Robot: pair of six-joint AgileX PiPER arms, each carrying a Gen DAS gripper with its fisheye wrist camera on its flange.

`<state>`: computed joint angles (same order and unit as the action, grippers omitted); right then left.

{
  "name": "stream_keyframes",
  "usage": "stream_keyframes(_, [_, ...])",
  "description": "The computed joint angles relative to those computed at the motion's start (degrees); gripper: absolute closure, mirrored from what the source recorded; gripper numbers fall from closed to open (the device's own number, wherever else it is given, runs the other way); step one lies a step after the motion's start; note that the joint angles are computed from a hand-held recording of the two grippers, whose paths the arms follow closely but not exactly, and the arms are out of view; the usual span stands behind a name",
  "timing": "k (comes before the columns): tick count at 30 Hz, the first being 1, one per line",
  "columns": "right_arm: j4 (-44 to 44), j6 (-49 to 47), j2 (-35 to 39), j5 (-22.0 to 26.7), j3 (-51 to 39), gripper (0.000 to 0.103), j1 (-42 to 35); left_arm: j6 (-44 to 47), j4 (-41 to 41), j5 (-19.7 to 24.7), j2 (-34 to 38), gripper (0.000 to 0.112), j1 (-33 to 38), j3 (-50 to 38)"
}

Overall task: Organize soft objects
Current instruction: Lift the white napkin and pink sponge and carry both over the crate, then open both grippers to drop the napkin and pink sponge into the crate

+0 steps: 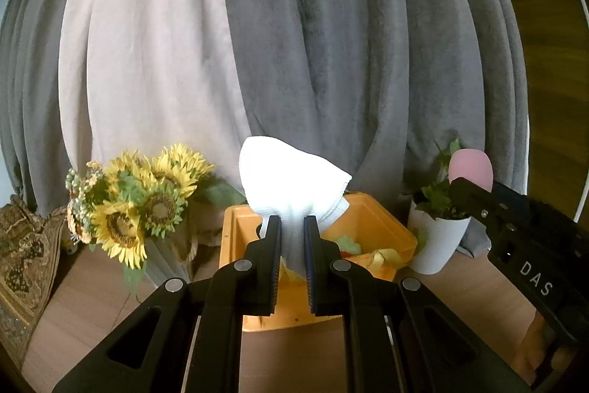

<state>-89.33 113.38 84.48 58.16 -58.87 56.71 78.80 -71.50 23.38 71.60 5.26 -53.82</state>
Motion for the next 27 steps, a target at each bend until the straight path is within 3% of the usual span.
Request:
stream_keyframes(16, [-1.54, -2.42, 7.22, -11.13, -8.03, 0.066, -12.03, -1.25, 1.01, -6.18, 13.90, 0.099, -3.82, -11.26])
stream_keyframes(27, [1.95, -6.82, 15.08, -19.37, -15.17, 0.066, -19.67, -15.31, 15.20, -7.17, 26.14, 0.099, -5.94, -21.77])
